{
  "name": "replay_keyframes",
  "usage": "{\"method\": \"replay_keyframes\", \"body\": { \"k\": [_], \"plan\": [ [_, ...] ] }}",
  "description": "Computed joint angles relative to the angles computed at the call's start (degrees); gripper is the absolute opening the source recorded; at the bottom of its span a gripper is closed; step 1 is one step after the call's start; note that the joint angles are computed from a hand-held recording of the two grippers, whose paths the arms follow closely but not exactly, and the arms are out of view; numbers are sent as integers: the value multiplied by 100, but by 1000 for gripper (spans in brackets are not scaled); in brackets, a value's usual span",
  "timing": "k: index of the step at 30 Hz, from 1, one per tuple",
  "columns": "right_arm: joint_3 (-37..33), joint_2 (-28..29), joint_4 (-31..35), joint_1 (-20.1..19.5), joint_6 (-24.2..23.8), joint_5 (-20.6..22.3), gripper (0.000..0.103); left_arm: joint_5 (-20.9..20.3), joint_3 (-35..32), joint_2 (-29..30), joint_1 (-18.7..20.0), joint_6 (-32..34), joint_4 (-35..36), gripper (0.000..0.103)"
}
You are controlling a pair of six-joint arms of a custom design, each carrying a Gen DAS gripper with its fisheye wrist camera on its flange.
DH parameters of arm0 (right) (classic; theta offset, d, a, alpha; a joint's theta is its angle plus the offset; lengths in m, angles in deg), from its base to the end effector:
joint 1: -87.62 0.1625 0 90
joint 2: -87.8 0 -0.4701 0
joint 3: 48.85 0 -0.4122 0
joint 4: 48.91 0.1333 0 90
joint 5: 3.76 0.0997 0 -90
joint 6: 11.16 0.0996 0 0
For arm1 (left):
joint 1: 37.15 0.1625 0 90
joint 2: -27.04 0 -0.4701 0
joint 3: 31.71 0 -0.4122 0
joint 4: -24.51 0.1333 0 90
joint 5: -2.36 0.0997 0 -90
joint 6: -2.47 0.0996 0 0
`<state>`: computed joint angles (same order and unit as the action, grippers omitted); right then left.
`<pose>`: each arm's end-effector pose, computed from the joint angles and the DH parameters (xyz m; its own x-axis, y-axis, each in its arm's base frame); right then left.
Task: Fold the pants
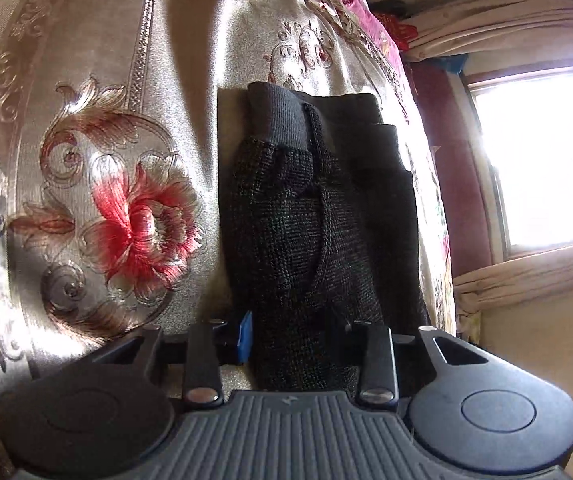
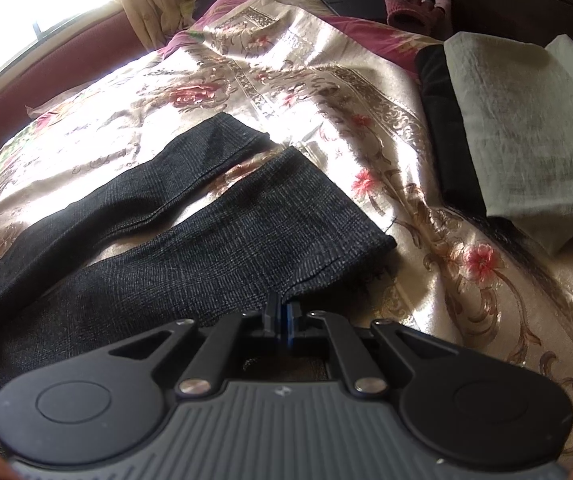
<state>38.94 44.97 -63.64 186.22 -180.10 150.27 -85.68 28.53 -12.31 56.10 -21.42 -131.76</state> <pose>0.1366 -0.6104 0.0827 -0.5534 0.7850 0.2785 0.0315 0.3538 -0.9348 0.1869 -0.8803 0.3146 -0.8949 -0.3580 0.2663 -0.4399 0.6084 -0.6605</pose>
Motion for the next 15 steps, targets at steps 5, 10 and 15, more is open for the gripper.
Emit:
{"method": "replay_keyframes", "body": {
  "k": [5, 10, 15],
  "plan": [
    [-63, 5, 24, 71, -185, 125, 2, 535, 517, -230, -176, 586, -626, 28],
    [-159, 35, 23, 217, -536, 346, 1, 851, 747, -423, -347, 1090, -875, 26],
    [-135, 56, 84, 335, -703, 502, 1, 1238, 874, -577, -482, 1485, -890, 25]
  ]
}}
